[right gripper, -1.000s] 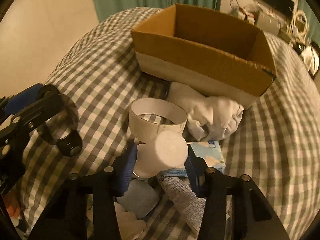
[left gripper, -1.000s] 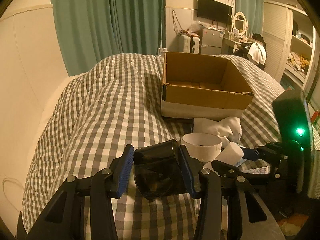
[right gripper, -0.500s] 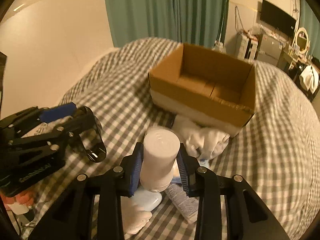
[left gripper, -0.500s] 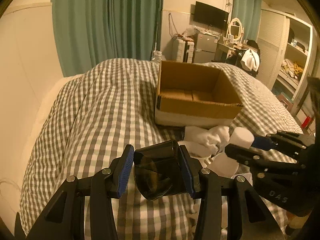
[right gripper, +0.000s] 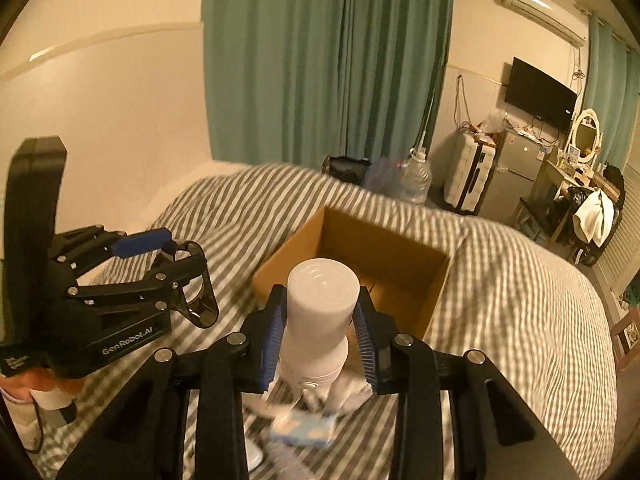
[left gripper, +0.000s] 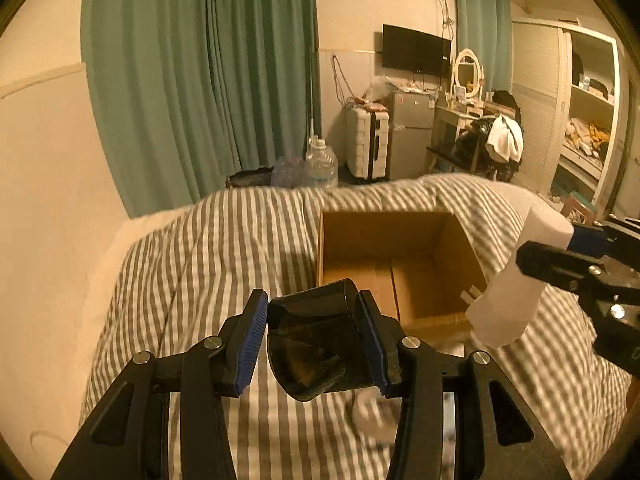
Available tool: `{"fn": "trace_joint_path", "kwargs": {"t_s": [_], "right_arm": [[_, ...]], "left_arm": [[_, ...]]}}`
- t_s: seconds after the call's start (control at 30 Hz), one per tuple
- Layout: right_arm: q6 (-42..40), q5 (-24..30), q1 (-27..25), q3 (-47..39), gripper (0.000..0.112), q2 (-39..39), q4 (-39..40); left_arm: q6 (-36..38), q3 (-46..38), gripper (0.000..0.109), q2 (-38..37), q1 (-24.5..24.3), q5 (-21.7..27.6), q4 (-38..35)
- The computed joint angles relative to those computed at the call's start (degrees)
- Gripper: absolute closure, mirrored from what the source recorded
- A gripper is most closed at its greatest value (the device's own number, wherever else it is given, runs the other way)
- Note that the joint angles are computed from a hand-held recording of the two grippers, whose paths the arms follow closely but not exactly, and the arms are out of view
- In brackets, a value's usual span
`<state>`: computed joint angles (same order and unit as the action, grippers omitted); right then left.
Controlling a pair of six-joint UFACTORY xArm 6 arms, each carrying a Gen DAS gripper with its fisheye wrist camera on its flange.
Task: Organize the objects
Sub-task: 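Lower both held items into the box and open both grippers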
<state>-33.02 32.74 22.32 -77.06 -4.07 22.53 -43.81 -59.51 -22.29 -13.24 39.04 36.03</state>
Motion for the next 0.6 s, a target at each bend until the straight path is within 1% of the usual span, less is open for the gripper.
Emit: {"fn": "trace_joint_path", "kwargs": {"t_s": [0.1,0.23,0.3,0.37,0.47,0.6], "right_arm": [[0.3,1.0,-0.9,-6.8,0.079,4.3,-0.5],[1.2,2.4,-1.8,-17.0,0.079,12.1,-1.5],[2.0,2.4,-2.4,-20.6,0.079,15.2,-1.5],[2.7,1.2,-3.0,-22.7,0.079,17.5,-1.6],[3.1,0.3,-3.9,-25.7,0.079,21.1,-1.7],[5.2,3.1,-4.7,-34.6,0.080,29.4,-2.3]], "left_arm": [[2.6,-5.5,0.062,5.2,1.2,-0.8,-1.0],[5.2,-12.2,0.062,12.3,2.5,-2.2,-3.1],[7.7,-16.0,0.062,16.6,3.3,-3.3,-5.4],[9.5,-18.7,0.062,19.9,4.0,-4.6,-6.2],[12.4,-24.7,0.062,26.7,4.4,-4.8,-8.5],[16.8,-30.0,0.062,34.0,4.2,-6.8,-13.3]]}}
